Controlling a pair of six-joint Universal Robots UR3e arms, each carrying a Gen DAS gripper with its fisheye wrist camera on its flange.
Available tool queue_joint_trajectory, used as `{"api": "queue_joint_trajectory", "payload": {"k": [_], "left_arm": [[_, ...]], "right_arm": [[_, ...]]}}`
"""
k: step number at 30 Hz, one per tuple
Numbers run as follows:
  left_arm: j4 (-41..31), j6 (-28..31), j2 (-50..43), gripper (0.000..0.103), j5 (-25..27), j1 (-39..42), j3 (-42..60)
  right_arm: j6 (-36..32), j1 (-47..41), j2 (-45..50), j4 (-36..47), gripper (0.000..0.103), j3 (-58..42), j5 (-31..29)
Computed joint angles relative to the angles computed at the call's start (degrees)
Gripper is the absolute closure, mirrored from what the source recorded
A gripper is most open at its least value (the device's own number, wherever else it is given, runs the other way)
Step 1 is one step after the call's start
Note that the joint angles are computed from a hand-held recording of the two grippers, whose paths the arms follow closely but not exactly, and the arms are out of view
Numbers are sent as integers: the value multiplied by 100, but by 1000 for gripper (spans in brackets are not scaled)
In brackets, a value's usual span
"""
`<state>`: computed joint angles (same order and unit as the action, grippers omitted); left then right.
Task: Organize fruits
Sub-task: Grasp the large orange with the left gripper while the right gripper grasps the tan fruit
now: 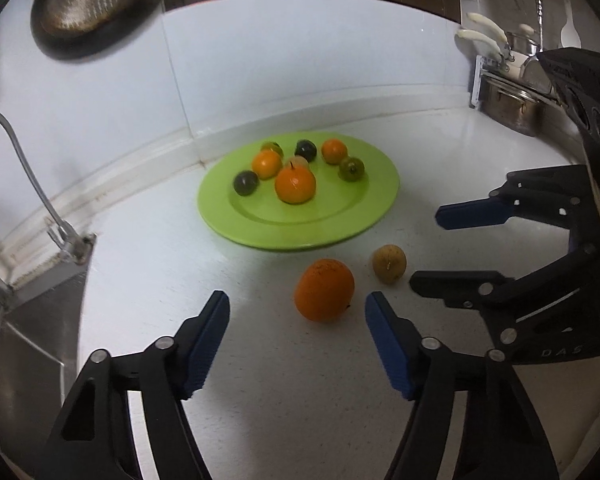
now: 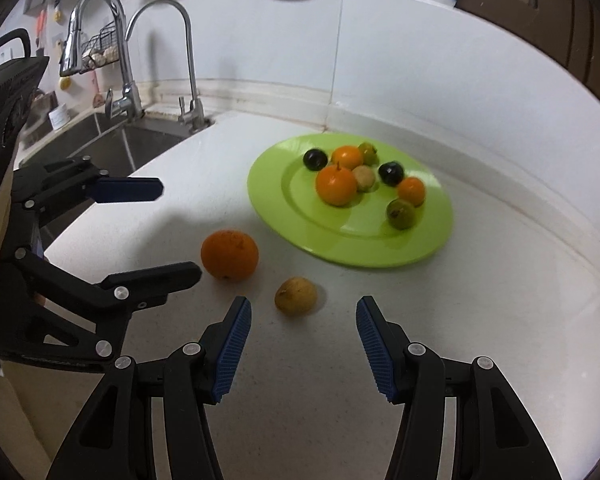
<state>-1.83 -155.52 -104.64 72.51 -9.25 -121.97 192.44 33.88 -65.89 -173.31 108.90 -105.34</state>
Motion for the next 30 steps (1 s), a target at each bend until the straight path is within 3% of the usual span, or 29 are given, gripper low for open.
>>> {"api": "queue_joint_trajectory", "payload": {"k": [8,20,24,30], "left_arm": [[-427,-34,-332,47,-255,0,363],[-757,-176,-638,66,-489,7,784],[-754,-267,-655,66,-491,10,807],[-714,-487,-456,66,-442,47,682]], "right_arm": [[-122,-369,310,-113,55,-98,630],[-216,-637,552,-181,66,-241,1111],[-178,-666,605,-216,73,-255,1211],[7,-653,524,-338,73,-132,1184]]}}
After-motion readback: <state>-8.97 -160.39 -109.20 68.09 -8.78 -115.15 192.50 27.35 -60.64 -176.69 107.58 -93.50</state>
